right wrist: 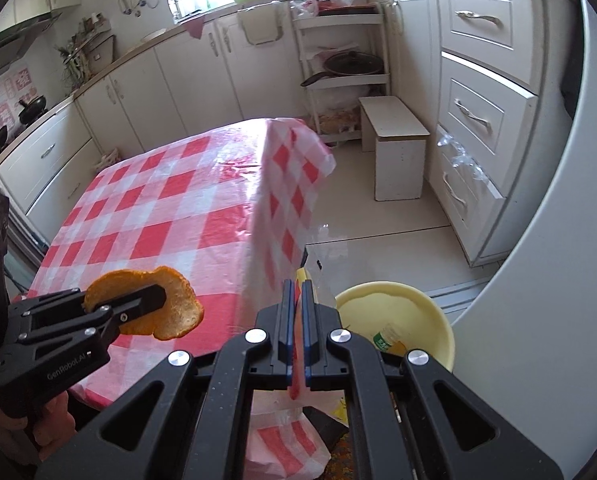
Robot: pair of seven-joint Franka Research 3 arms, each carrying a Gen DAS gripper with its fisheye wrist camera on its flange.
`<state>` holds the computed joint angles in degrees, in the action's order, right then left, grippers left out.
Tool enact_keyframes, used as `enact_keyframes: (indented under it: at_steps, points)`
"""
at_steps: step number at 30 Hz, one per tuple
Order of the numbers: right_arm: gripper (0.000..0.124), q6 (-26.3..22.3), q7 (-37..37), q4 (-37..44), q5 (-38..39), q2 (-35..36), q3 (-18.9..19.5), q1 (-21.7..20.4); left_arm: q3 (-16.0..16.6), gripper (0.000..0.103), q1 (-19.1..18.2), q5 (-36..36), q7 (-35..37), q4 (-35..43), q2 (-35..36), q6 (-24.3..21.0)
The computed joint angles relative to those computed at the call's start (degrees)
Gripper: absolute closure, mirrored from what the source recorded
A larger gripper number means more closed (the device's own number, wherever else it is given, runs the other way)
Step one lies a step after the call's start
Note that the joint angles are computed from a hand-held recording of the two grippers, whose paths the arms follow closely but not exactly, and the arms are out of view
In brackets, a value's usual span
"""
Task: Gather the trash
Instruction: 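Lift the peel and yellow wrapper and carry them toward the bucket with both tools, then lower the orange peel and yellow wrapper over the yellow bucket with both tools, then open the right tool then the left tool to drop wrapper and peel into bucket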
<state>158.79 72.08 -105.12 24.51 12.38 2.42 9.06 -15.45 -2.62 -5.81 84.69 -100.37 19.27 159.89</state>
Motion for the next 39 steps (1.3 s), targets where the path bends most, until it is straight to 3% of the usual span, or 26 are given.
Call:
enact_keyframes:
  at_steps: [14,29,39]
  points:
    - [0.12,-0.69,3.9,-0.08,0.67,0.58,-1.45,-2.03,-0.61,0.092,-4.17,4.05,-2.35,6.86,5.71,-1.7]
    - [0.12,0.36,3.5,-1.44,5.99,-1.15,-1.39,-4.77,-0.37,0.092,-7.97,7.56,-4.98,15.12,12.32,-4.74]
    - [0.12,0.52,1.92,-1.49,8.15,-1.49,-1.41,-5.35,-0.17,0.084,-8.73,8.94,-5.91,16.74,13.6,-5.99]
